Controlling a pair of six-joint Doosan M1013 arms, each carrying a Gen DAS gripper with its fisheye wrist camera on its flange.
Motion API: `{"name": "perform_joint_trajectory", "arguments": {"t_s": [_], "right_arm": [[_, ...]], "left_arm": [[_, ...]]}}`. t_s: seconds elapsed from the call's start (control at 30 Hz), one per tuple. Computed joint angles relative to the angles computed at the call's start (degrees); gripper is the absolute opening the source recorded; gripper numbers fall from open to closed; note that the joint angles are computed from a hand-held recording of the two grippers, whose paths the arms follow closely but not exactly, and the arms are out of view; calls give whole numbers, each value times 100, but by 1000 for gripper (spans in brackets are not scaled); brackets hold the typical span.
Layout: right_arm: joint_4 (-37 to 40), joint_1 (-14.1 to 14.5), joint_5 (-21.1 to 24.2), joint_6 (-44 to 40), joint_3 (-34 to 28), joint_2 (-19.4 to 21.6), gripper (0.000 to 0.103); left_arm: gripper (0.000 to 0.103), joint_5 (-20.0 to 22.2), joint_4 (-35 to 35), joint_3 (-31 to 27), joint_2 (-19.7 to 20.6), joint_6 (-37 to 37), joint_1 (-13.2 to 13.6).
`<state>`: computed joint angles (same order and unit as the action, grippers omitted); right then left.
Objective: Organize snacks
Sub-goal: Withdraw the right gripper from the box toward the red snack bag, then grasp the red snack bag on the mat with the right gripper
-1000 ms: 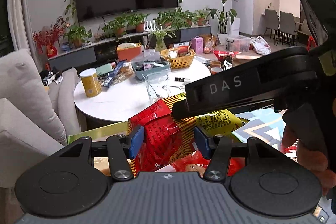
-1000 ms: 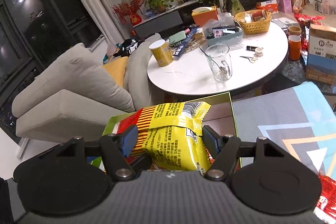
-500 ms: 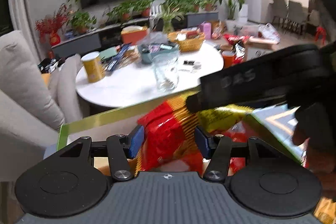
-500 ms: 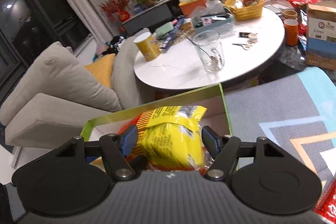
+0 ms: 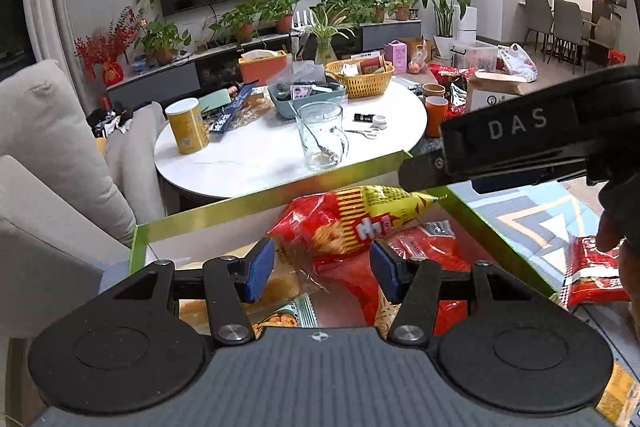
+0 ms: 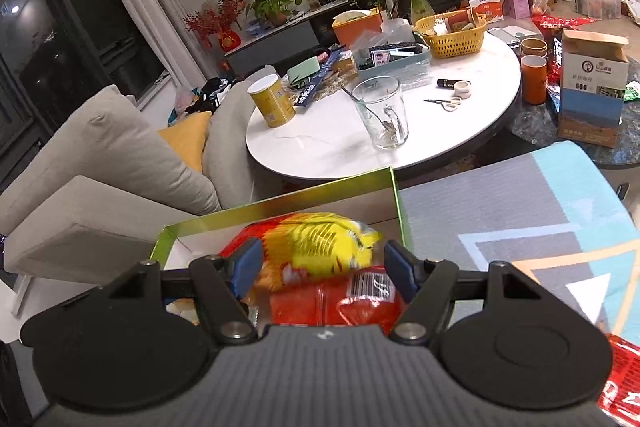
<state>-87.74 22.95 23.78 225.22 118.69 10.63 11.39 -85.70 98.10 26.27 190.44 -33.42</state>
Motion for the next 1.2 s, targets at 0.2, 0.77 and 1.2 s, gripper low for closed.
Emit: {"name": "perform_joint_trajectory", "arguments": {"t_s": [0.2,0.77,1.2], "right_arm": [[484,80,61,-611,110,-180,51],[2270,-438,217,-1072,937,-596,57],[1288,-365,-1084,591,1468,-775,54]], "left_arm": [[51,95,-259,206,-209,196,-25],[51,208,-32,781,-569,136,-218],[51,317,763,1108,-681,-909,-219]]}}
